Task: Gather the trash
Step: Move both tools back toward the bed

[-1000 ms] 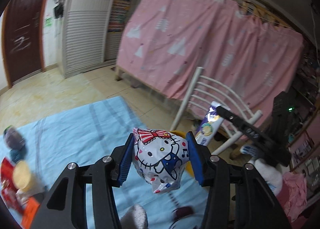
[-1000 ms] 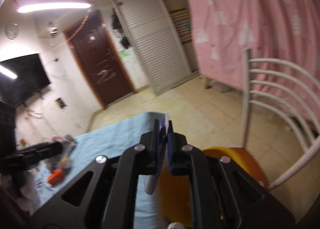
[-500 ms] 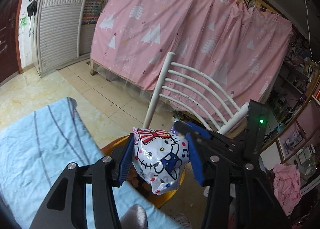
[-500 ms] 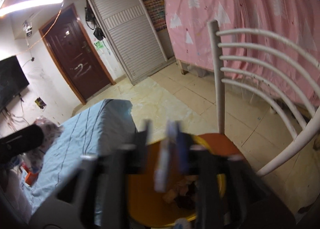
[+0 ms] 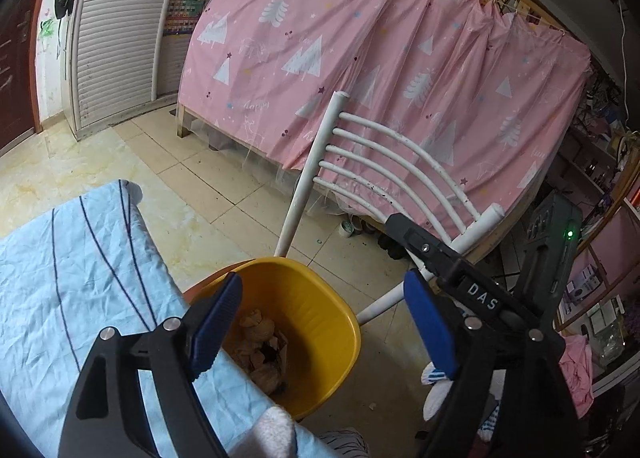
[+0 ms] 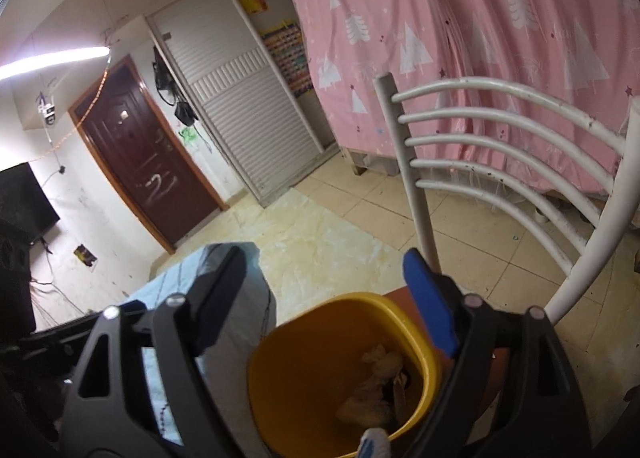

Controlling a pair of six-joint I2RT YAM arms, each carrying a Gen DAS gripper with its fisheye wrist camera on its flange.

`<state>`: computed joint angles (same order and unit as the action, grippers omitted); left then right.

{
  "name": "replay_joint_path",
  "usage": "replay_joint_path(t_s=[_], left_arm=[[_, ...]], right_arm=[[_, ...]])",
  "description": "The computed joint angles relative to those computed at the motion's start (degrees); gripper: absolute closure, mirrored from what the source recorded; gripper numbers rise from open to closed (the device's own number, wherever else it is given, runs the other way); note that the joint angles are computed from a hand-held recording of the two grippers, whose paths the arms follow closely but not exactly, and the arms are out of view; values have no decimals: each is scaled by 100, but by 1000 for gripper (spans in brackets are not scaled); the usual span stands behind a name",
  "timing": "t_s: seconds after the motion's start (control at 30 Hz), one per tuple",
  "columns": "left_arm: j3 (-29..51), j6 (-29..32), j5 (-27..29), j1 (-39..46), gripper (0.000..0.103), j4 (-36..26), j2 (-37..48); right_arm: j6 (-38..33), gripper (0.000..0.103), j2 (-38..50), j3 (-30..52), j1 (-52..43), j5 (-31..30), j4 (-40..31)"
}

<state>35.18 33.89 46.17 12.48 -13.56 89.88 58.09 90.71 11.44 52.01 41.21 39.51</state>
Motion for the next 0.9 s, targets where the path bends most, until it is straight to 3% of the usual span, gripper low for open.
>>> replay_joint_path(t_s=[0.43,0.57,0.9], left_arm=[[788,1527,796,1900,28,-1871,-161],[1253,1976,950,2622,23,-2317,79],[2615,2750,1046,3933,18,-3006,1092]], right_arm=[[-254,14,588,1377,862,216,-966],[-326,11,926,1851,934,84,-1133],[-898,7,2124,3907,1168,-375,-2102]])
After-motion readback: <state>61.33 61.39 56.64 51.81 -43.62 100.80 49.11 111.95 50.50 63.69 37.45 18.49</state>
